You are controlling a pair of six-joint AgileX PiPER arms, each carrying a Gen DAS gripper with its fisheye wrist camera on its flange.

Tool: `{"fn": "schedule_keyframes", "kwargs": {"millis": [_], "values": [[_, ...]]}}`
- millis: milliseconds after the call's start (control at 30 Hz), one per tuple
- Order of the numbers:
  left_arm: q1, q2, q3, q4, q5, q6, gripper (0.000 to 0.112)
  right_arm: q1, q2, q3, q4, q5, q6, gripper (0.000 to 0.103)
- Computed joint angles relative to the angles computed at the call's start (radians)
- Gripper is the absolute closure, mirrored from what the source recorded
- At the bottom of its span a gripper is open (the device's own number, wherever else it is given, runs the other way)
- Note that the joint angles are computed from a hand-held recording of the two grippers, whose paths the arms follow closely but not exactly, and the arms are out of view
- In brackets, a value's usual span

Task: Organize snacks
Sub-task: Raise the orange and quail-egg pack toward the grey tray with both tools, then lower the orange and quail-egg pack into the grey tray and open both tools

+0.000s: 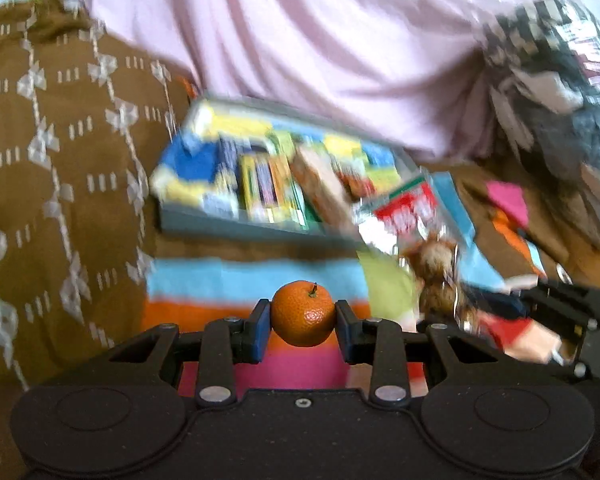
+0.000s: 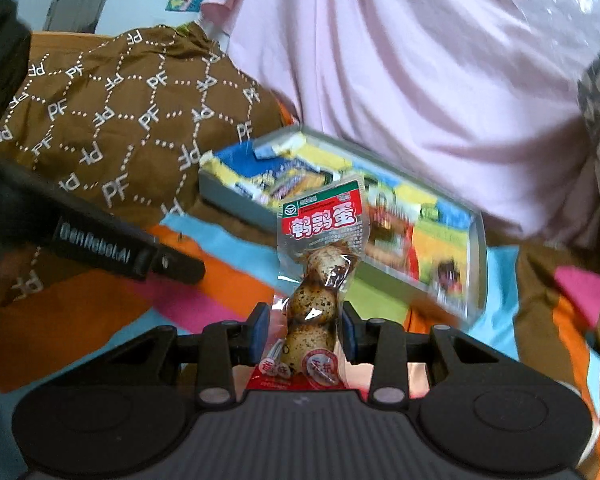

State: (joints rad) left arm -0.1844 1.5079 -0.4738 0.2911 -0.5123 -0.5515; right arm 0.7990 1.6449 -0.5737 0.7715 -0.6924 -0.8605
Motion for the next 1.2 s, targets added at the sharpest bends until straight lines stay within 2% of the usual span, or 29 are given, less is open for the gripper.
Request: {"fn": "schedule_keyframes", "kwargs": {"millis": [167, 300, 467, 633, 700, 800, 967, 1100, 1200], "values": [[0.036, 0.041, -0.181, -0.042, 0.087, 0.076, 0.077, -0.071, 0.047, -0.131, -0.110, 0.067, 0.022, 0.063], [0.074, 0.113, -0.344, 0.013, 0.168, 0.034, 0.077, -0.117, 0.097, -0.271, -0.143, 0.147, 0.020, 0.063], [0.104, 0.206, -0.522, 0.107, 0.274, -0.051, 0.077, -0.165, 0.186, -0.464, -0.109, 0.238, -0.018, 0.063], [0.113, 0.274, -0.618, 0.224, 0.330, -0.143, 0.077, -0.198, 0.288, -0.640, -0.034, 0.299, -0.095, 0.063], [0.111, 0.294, -0.633, 0.215, 0.340, -0.131, 0.077, -0.211, 0.322, -0.703, 0.005, 0.335, -0.130, 0.063], [0.116, 0.321, -0.667, 0.349, 0.358, -0.268, 0.077, -0.225, 0.365, -0.781, 0.085, 0.380, -0.203, 0.063], [0.122, 0.338, -0.684, 0.504, 0.376, -0.407, 0.077, -0.242, 0.417, -0.882, 0.247, 0.460, -0.335, 0.063], [0.131, 0.352, -0.699, 0.618, 0.378, -0.520, 0.077, -0.235, 0.449, -0.937, 0.419, 0.473, -0.515, 0.063], [0.129, 0.359, -0.710, 0.669, 0.395, -0.560, 0.077, -0.226, 0.468, -0.959, 0.471, 0.468, -0.564, 0.063]]}}
